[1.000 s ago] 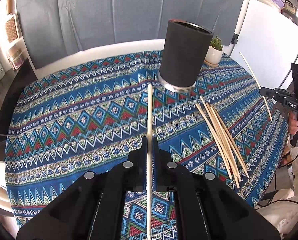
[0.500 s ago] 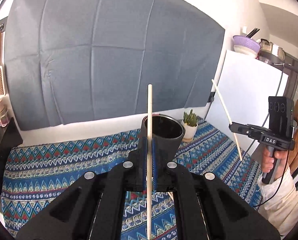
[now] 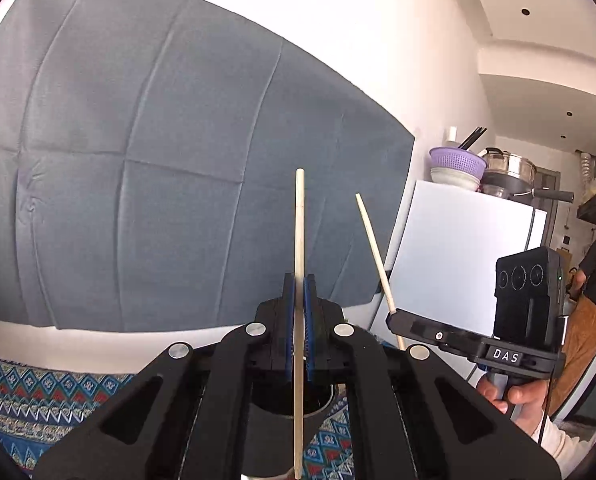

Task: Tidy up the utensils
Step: 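Lift the stick with the right gripper and carry it over the black holder, then lower the stick into the black holder and open the right gripper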

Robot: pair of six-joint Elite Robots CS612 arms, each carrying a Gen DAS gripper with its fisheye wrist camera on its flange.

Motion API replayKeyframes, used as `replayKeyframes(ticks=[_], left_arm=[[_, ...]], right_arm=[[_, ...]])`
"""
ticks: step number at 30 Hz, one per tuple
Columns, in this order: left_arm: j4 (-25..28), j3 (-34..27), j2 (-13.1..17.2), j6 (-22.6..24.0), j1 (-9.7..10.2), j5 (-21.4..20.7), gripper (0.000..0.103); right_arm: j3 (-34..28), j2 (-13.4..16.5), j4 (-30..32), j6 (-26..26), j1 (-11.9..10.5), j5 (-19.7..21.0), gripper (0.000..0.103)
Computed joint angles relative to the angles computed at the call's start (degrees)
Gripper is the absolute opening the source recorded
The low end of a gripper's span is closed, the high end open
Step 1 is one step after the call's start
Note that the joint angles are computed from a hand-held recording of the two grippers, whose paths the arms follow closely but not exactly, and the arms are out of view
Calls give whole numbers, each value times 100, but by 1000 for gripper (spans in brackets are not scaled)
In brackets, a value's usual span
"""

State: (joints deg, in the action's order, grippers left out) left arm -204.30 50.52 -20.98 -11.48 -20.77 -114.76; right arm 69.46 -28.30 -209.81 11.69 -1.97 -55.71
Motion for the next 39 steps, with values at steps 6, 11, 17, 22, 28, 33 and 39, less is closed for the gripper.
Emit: replayKeyframes(ticks=[6,11,17,22,28,33,39], left_arm=[[-350,-1069,628,-330,-50,139,5],[-197,-1901,1101,-242,-67,166,5],[-159,-2367,1465,-287,-88,333,5],[-172,-2057,1382,-250,-106,376,5],[-61,-1762,1214,111,-113,565,5],[-35,-1743,1189,9,-85,550,7],[-162,-1418,983,37,-100,907,70]], right_arm=[[-882,559,-524,634,77,-329,5],[-1603,956,-259,1230,61,-59,5],[-2009,1270,-173,1100,113,-296,5],[-1939,1219,341,269,181,-723,5],[-1838,1170,353,-83,220,-845,5],[-1783,1142,223,-270,260,-1050,8],[-1549,1029,-358,-244,316,-1839,61]])
